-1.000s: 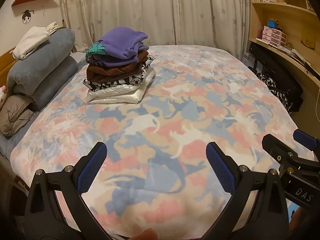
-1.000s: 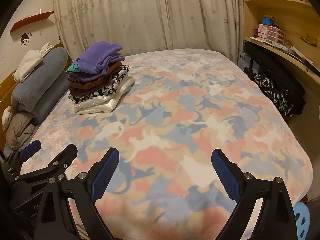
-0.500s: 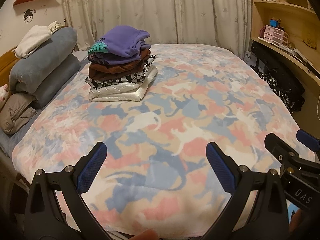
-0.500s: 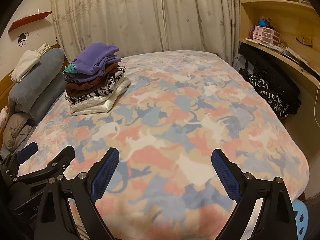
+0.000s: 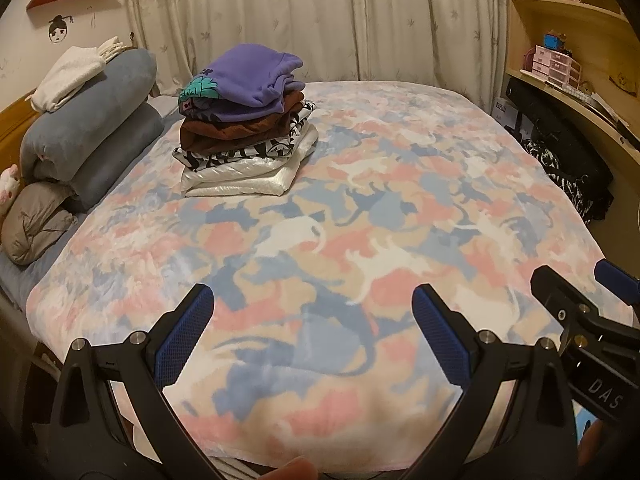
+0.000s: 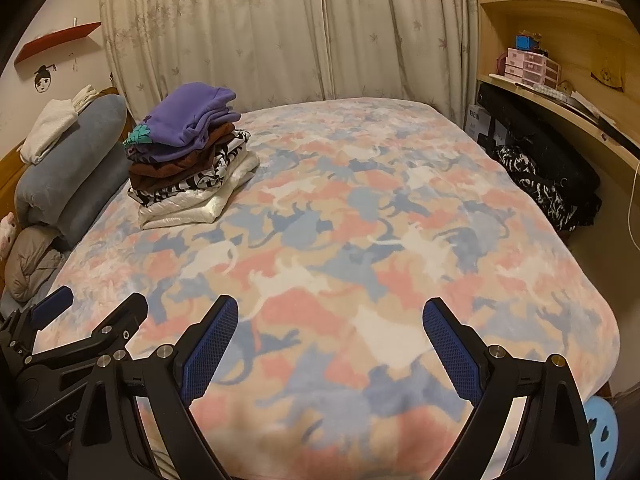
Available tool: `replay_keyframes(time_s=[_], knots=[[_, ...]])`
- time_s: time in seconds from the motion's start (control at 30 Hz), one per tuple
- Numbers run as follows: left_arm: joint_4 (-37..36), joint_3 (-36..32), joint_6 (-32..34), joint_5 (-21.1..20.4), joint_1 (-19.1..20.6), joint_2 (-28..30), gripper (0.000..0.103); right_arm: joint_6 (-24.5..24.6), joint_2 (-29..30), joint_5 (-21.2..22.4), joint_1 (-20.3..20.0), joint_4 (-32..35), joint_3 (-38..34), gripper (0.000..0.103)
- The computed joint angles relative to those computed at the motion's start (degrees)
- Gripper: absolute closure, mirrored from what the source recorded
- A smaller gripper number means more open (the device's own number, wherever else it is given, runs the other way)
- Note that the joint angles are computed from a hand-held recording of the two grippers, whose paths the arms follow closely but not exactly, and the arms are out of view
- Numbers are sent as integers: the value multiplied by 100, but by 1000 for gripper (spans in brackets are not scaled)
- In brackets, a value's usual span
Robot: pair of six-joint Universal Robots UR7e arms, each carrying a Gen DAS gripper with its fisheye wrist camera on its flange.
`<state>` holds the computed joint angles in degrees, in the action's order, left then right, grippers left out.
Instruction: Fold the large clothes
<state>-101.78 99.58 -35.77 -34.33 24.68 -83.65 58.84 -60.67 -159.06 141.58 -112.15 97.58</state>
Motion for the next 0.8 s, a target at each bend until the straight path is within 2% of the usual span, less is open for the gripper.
replay_keyframes(time_s=[0.8], knots=[[-52,126,-7,-80,38,-43,4,40,17,-8,-2,13,-1,8]])
